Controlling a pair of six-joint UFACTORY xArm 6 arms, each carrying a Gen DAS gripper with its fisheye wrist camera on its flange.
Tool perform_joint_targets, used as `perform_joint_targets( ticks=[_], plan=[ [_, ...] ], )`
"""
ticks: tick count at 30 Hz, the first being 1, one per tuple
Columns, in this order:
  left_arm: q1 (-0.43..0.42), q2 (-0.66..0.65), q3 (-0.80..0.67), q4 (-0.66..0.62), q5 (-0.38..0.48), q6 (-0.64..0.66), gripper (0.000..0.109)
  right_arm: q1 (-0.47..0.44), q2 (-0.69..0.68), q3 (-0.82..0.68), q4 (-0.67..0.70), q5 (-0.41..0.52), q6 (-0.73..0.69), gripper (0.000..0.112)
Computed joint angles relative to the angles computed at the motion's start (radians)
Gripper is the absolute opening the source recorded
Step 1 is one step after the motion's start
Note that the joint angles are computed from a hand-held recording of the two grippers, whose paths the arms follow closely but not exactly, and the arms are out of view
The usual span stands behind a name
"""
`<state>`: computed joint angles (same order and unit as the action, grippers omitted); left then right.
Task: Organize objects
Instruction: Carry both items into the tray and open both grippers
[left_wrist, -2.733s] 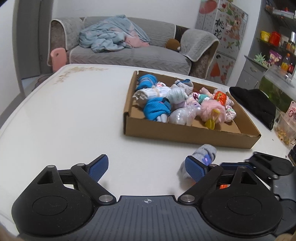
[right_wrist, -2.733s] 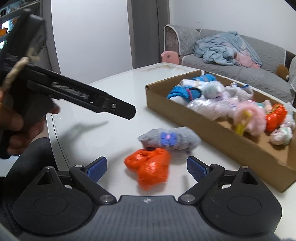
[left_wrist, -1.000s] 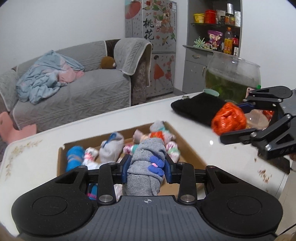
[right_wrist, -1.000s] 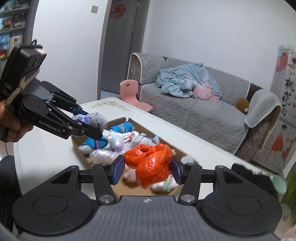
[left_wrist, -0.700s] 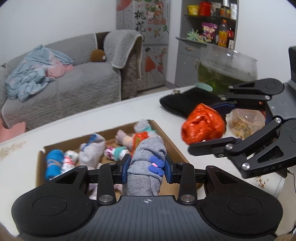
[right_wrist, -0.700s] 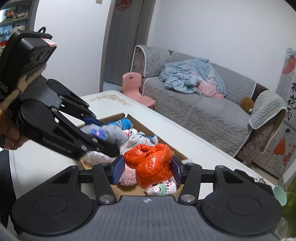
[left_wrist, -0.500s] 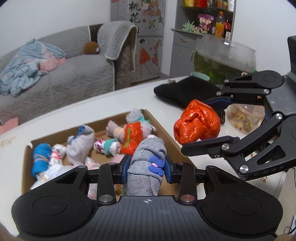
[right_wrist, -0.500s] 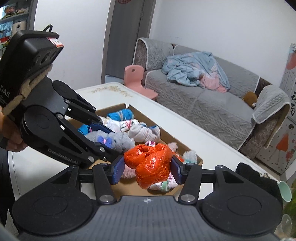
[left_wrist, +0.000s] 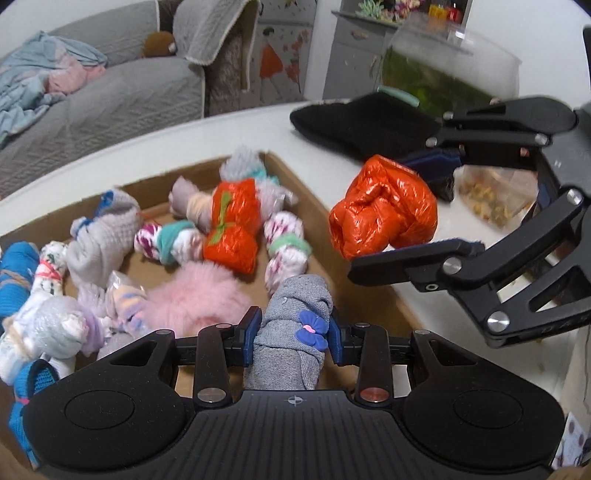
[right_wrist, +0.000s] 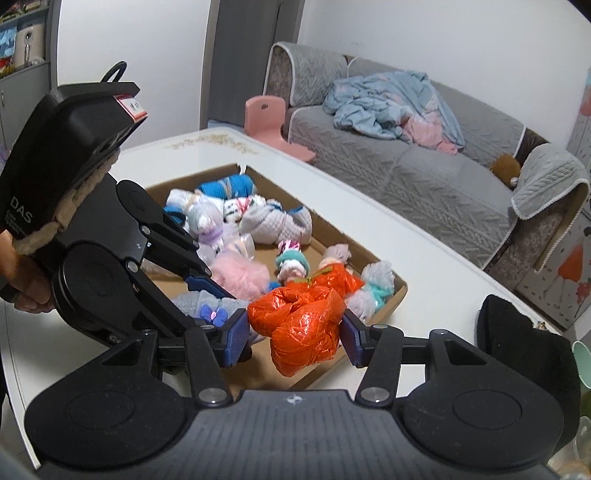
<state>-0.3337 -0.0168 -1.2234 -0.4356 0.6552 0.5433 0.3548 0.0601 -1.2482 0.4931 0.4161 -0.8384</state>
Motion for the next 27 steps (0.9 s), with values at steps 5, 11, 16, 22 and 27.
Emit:
perform_joint_targets(
  ticks=[5, 11, 16, 22, 27],
  plan=[
    [0.019, 0.012, 0.018, 0.086, -0.028, -0.041, 0.043, 0.003, 0.032, -0.023, -0.008, 0.032, -0.01, 0.049],
    [0.053, 0.018, 0.028, 0.131, -0.047, -0.068, 0.043, 0.014, 0.08, -0.057, -0.038, 0.071, 0.005, 0.049],
    [0.065, 0.016, 0.025, 0.127, -0.043, -0.087, 0.044, 0.019, 0.12, -0.092, -0.086, 0.098, 0.019, 0.05],
    [0.051, 0.011, 0.035, 0.162, -0.061, -0.17, 0.047, 0.018, 0.124, -0.103, -0.058, 0.103, -0.007, 0.05],
    [0.053, 0.003, 0.043, 0.169, -0.063, -0.183, 0.047, 0.038, 0.106, -0.074, -0.144, 0.085, -0.023, 0.047]
  ],
)
